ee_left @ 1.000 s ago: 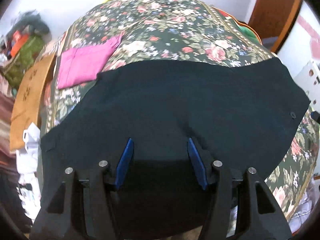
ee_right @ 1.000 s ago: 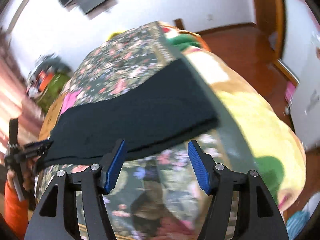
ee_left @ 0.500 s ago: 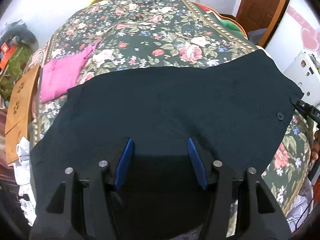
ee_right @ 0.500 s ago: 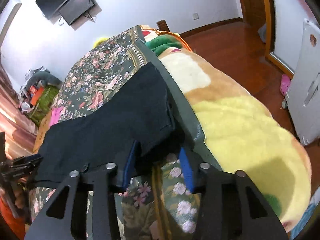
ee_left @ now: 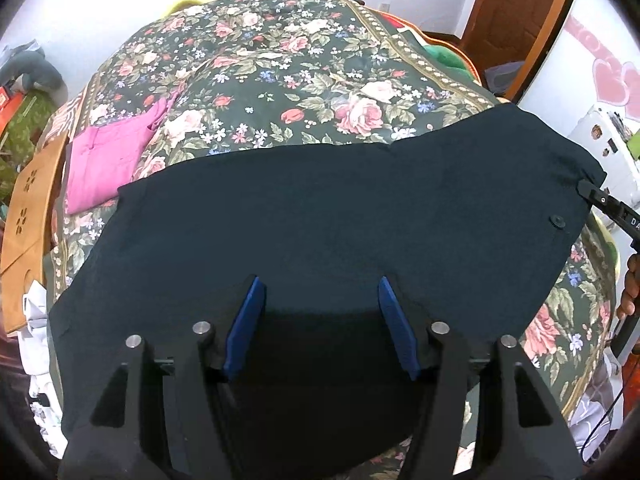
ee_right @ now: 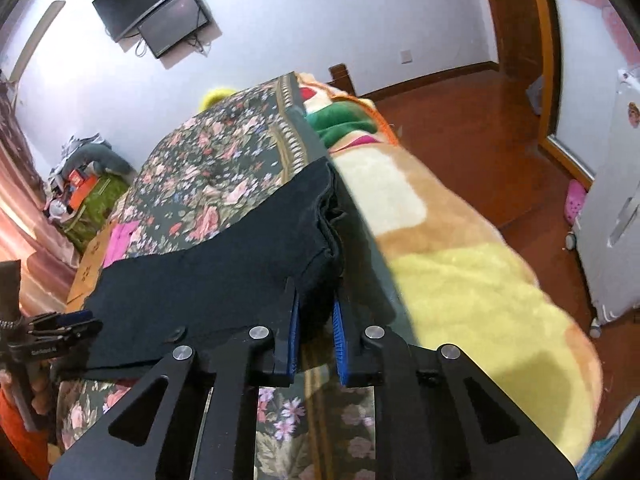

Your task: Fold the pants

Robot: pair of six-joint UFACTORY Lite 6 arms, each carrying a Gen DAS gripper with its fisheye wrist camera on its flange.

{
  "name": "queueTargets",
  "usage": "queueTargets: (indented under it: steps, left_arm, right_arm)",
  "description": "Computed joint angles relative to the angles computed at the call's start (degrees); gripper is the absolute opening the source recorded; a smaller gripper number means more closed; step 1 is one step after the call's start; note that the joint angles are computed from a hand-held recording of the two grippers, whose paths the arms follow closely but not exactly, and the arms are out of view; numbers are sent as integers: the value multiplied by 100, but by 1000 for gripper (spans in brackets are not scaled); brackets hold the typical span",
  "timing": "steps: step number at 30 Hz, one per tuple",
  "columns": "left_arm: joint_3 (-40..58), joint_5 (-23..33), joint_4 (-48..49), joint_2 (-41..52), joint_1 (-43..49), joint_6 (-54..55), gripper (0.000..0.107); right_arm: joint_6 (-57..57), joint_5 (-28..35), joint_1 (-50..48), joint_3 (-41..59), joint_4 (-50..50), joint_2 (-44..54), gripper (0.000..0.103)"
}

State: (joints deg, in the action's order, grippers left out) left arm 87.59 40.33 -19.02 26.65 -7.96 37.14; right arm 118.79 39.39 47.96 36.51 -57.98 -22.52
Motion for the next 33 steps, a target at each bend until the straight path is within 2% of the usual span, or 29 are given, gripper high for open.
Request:
queueTargets:
  steps: [4,12,18,26,33]
  left_arm:
    - [22,45,-169,-43,106,94,61]
    - [-74,104,-631,-395,442,500,63]
    - [-427,-42,-1261,-980,884,1148,74]
    - [-535,175,-1996,-1359,1704,1879,77]
    - [-474,418,-2318,-1450,2371,2249,79]
  right_arm:
    - [-186,-307,-319,-139,332,-275,13]
    - [-876,928,361,1393,162,591,13]
    - [-1510,1153,462,2791,-76,1463,13]
    - [-2290,870,456,4848,-269,2948,13]
    - [-3503,114,308,7135,407,4727,13]
